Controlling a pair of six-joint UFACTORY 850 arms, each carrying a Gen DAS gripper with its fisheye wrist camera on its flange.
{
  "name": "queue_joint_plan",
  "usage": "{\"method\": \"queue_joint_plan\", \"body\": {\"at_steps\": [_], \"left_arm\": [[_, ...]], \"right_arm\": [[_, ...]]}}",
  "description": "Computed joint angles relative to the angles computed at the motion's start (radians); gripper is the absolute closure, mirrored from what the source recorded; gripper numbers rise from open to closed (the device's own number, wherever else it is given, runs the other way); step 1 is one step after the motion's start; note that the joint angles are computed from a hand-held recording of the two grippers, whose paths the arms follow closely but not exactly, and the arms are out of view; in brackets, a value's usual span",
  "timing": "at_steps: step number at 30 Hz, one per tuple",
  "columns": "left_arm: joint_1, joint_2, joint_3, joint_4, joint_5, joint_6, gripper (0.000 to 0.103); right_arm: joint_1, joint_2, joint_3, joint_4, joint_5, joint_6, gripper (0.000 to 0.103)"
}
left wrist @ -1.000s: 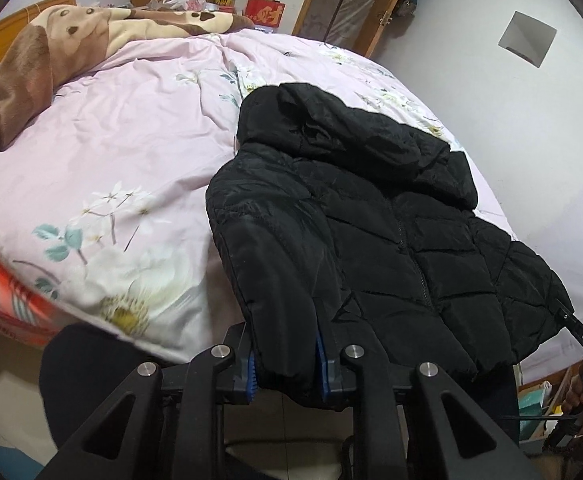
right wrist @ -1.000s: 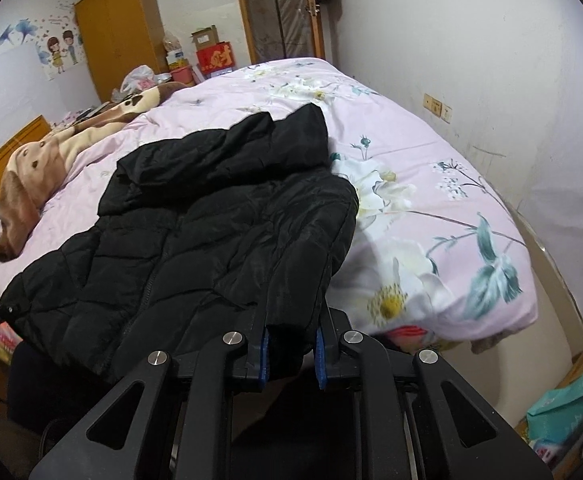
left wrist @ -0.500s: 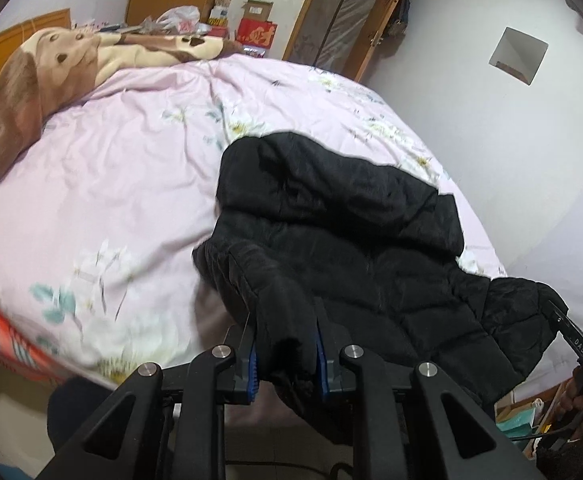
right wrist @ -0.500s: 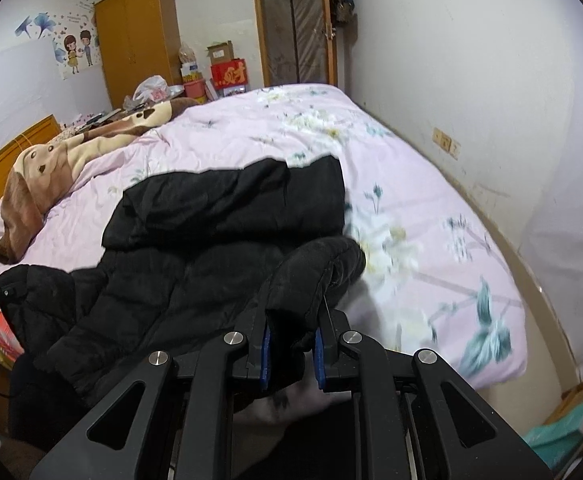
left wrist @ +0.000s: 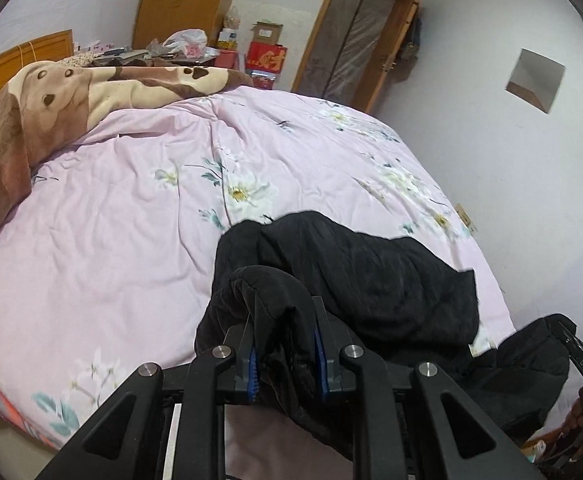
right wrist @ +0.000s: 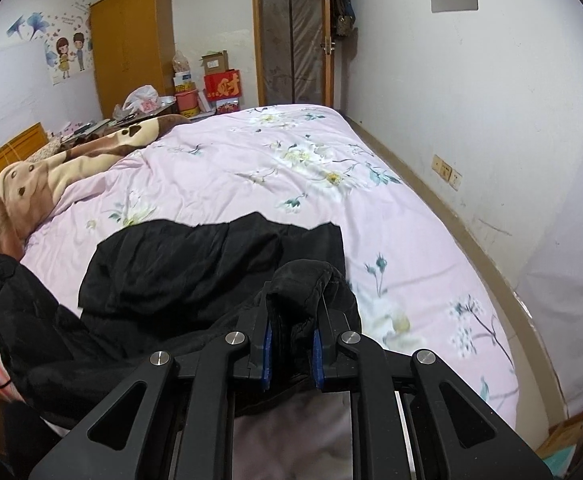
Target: Fold large clothes
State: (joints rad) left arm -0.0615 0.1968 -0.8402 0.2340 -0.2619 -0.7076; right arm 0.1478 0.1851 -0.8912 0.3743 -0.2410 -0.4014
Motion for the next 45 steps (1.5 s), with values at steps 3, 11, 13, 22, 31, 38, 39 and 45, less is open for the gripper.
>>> {"method": "queue_joint_plan", "body": {"at_steps": [3, 11, 13, 22, 31, 38, 39, 45], "left_arm": [[0.02, -0.063, -0.059, -0.022, -0.001, 0.032, 0.082], [0.082, -0.25, -0.245, -0.218, -0.037, 0.218, 0.082], [0.095, -0.292, -0.29, -0.249, -0.058, 0.232, 0.082], [0.138, -0.501, -0.476, -0.327, -0.157, 0.266, 0.079], [0.162, -0.634, -0.592, -0.375, -0.229, 0.276, 0.075], [0.174, -0.636, -0.587, -0.398, -0.199, 0.301, 0.055], [0.169, -0.623, -0.574, -0.333, -0.176, 0.255, 0.05], [0.184, -0.579, -0.537, -0.335, -0.125, 0.312, 0.039]], "right_arm": [[-0.003, -0.068, -0.066, -0.035, -0.01, 0.041, 0.088], [0.006, -0.251, -0.257, -0.179, -0.068, 0.184, 0.088], [0.007, -0.302, -0.314, -0.21, -0.095, 0.219, 0.088], [0.035, -0.52, -0.55, -0.355, -0.245, 0.347, 0.088], [0.045, -0.684, -0.735, -0.397, -0.381, 0.419, 0.087], [0.035, -0.704, -0.772, -0.353, -0.411, 0.394, 0.081], [0.03, -0.697, -0.765, -0.338, -0.395, 0.386, 0.073], [0.013, -0.668, -0.753, -0.303, -0.335, 0.326, 0.041]]}}
